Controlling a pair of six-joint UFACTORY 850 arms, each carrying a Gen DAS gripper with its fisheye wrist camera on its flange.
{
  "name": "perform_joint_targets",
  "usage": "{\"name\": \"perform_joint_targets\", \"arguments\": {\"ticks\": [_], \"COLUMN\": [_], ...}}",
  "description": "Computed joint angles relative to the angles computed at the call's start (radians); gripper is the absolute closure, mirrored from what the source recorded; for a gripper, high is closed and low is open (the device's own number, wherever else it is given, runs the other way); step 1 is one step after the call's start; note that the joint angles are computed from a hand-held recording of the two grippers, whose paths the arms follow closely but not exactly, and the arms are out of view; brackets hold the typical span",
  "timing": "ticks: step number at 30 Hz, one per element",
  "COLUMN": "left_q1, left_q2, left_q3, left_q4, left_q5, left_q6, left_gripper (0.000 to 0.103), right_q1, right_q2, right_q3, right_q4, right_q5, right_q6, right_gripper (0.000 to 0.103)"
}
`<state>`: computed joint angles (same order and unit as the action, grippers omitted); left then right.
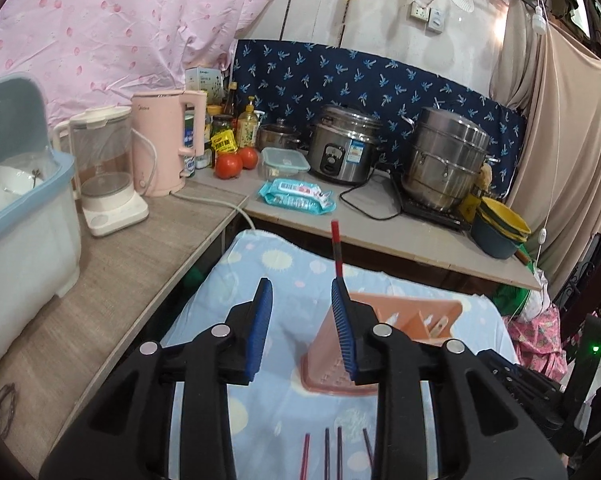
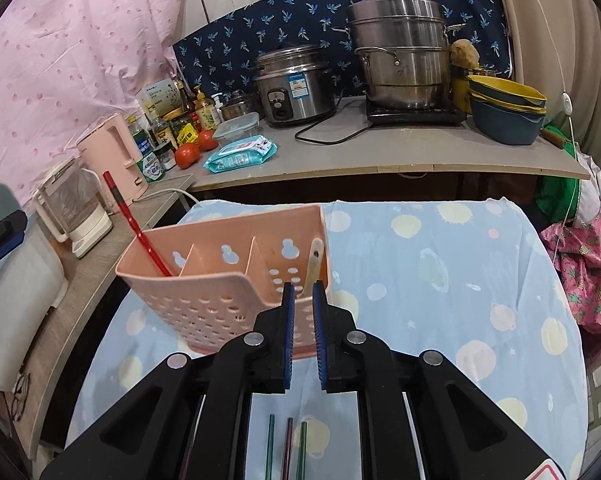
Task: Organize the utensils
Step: 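Lower both items into the pink basket and open both tools, then move both tools back down to the remaining chopsticks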
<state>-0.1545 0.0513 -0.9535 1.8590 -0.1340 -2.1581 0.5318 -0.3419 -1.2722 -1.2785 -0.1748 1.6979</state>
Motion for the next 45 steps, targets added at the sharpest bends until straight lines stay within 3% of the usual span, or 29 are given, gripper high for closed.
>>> {"name": "perform_joint_targets", "arguments": {"ticks": [3, 8, 11, 15, 23, 29, 38, 45], "left_q1": [-0.003, -0.014, -0.018, -0.041, -0.079, -0.108, -0.154, -0.197], "left_q2": [0.034, 0.083, 0.106, 0.132, 0.182, 0.205, 0.242, 0.256], "left_q3": [0.056, 0.160, 0.221, 0.289, 0.401, 0.460, 0.516, 0.532], "left_q4": [-0.085, -0.246, -0.402, -0.453, -0.843, -0.928, -1.055, -1.005], "left_q5": [-0.001, -0.003, 0.018, 0.005, 0.007, -0.012, -0.023, -0.037], "left_q6": [0.086, 0.253, 0.397, 0.449, 0.806, 0.870, 0.985, 0.940], "left_gripper": [0.074, 0.074, 0.074, 0.074, 0.074, 0.074, 0.070, 0.068], "right_q1": [0.020, 0.055, 0.072, 0.101, 0.163, 0.206, 0.242, 0.249], "right_q2": [0.037, 0.097, 0.126, 0.161, 0.213, 0.243, 0.271, 0.281], "right_q3": [0.066, 0.185, 0.241, 0.308, 0.424, 0.493, 0.554, 0.562], "right_q4": [-0.085, -0.165, -0.145, -0.125, -0.071, -0.030, -0.099, -0.130], "right_q5": [-0.006, -0.019, -0.017, -0.029, -0.067, -0.067, -0.049, -0.038], "right_q6": [0.087, 0.188, 0.190, 0.198, 0.190, 0.191, 0.320, 0.360], "right_gripper": [0.084, 0.084, 0.084, 0.084, 0.084, 0.084, 0.084, 0.084]}}
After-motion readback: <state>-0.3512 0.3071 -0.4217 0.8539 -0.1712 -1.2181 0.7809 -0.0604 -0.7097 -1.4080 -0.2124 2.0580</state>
